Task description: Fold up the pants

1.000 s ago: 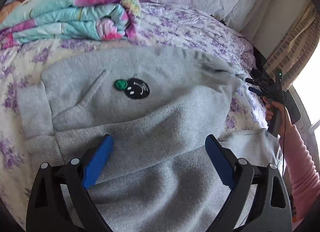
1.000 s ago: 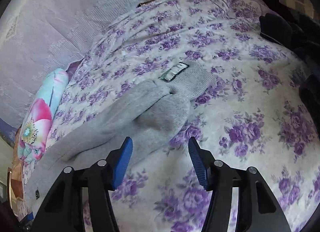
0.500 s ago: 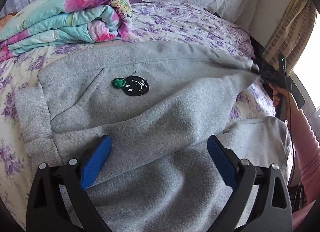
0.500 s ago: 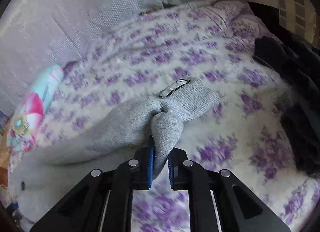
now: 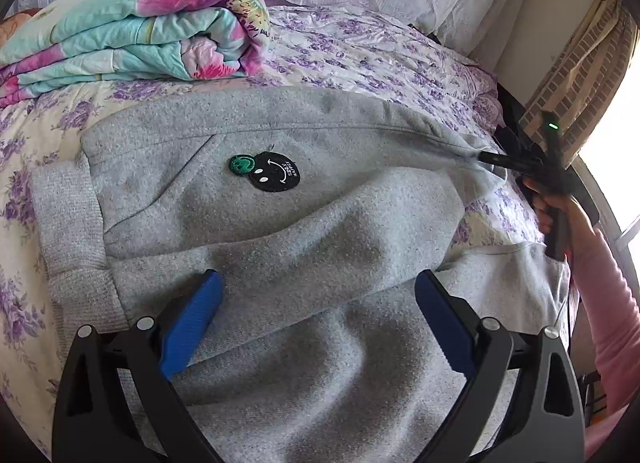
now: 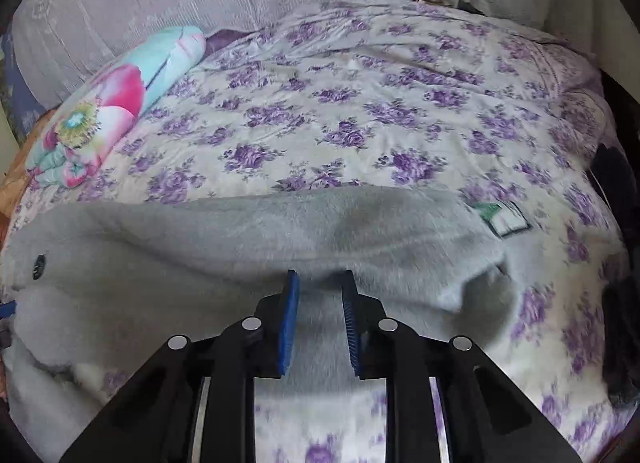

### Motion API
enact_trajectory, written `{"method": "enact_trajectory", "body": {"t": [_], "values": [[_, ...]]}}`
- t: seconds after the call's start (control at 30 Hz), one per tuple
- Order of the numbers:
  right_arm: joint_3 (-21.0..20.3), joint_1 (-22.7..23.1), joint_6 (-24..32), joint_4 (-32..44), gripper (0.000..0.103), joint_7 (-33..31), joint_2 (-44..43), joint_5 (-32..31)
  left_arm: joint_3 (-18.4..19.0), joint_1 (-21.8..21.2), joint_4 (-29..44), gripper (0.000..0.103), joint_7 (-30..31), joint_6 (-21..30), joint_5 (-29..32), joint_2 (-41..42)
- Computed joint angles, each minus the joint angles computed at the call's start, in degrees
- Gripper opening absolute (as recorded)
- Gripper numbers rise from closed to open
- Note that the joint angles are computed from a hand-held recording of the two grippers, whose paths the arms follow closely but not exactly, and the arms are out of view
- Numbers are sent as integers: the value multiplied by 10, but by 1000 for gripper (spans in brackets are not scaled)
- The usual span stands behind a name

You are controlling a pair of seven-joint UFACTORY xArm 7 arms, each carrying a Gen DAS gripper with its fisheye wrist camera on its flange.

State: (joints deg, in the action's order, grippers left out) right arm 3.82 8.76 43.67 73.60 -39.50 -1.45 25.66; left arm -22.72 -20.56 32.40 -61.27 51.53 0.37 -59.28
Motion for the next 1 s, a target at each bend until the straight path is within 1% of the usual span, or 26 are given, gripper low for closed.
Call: {"method": "enact_trajectory", "body": {"t": [0.03, 0.07, 0.1, 0.13, 0.17, 0.2, 0.27, 0.3, 0.33, 0.37, 0.4, 0.43, 0.47, 0.53, 0.63, 0.67, 0.73, 0.77, 0.8, 0.83, 0.87, 0.9, 0.93, 0.97, 1.0], "values": [[8, 6, -26, 35, 21, 29, 45, -39, 2, -1, -4, 94, 0, -4, -1, -2], [12, 13, -59, 51, 21, 66, 71, -75, 4, -3, -7, 94, 0, -6, -3, -1], [6, 22, -75, 78, 21, 91, 101, -92, 5, -4, -9, 94, 2, -7, -3, 0], [24, 7, -68, 112, 21, 100, 134, -85, 3, -5, -9, 95, 3, -8, -2, 0], [26, 5, -77, 129, 22, 98, 153, -64, 1, -5, -8, 95, 5, -7, 0, 2], [29, 5, -85, 137, 24, 106, 161, -67, 0, -5, -7, 96, 7, -6, 3, 4], [26, 17, -95, 128, 26, 131, 151, -111, -4, -5, -5, 98, 13, -6, 8, 10], [29, 14, -93, 110, 37, 125, 132, -114, -6, -5, -3, 98, 15, -4, 11, 14], [36, 5, -87, 83, 44, 103, 102, -94, -8, -4, 0, 98, 17, 0, 14, 18], [41, -4, -82, 52, 45, 69, 66, -57, -11, -3, 3, 98, 18, 3, 18, 21], [41, -11, -69, 18, 45, 24, 25, -6, -13, -2, 5, 98, 17, 6, 20, 23], [33, -10, -47, -16, 46, -23, -19, 46, -14, -2, 6, 98, 16, 7, 22, 24], [17, -4, -16, -60, 52, -68, -74, 96, -16, -1, 7, 98, 14, 9, 23, 25], [-19, 17, 55, -150, 61, -125, -182, 145, -18, -1, 12, 98, 12, 15, 26, 29], [-64, 55, 149, -264, 62, -173, -311, 156, -26, 2, 26, 98, 14, 32, 35, 42], [-75, 63, 180, -305, 62, -186, -355, 146, -28, 2, 28, 98, 14, 36, 39, 45], [-93, 71, 225, -355, 62, -203, -410, 108, -32, 2, 31, 98, 12, 43, 43, 47], [-96, 61, 222, -376, 62, -219, -434, 95, -33, 1, 31, 98, 11, 44, 45, 47], [-106, 50, 206, -393, 62, -234, -456, 81, -33, 0, 31, 98, 9, 46, 46, 47], [-122, 35, 188, -398, 62, -243, -462, 68, -33, 0, 32, 98, 8, 48, 47, 47], [-155, 33, 156, -397, 62, -232, -459, 39, -35, 0, 34, 98, 6, 51, 48, 48], [-168, 8, 121, -393, 62, -227, -446, 24, -35, -2, 33, 98, 5, 54, 49, 48], [-174, -42, 92, -378, 62, -233, -413, 30, -36, -2, 35, 98, 4, 57, 50, 49], [-193, -68, 88, -356, 56, -238, -381, 36, -38, -3, 37, 98, 3, 62, 50, 50], [-235, -69, 108, -329, 41, -248, -347, 54, -38, -4, 38, 98, 2, 64, 51, 51]]}}
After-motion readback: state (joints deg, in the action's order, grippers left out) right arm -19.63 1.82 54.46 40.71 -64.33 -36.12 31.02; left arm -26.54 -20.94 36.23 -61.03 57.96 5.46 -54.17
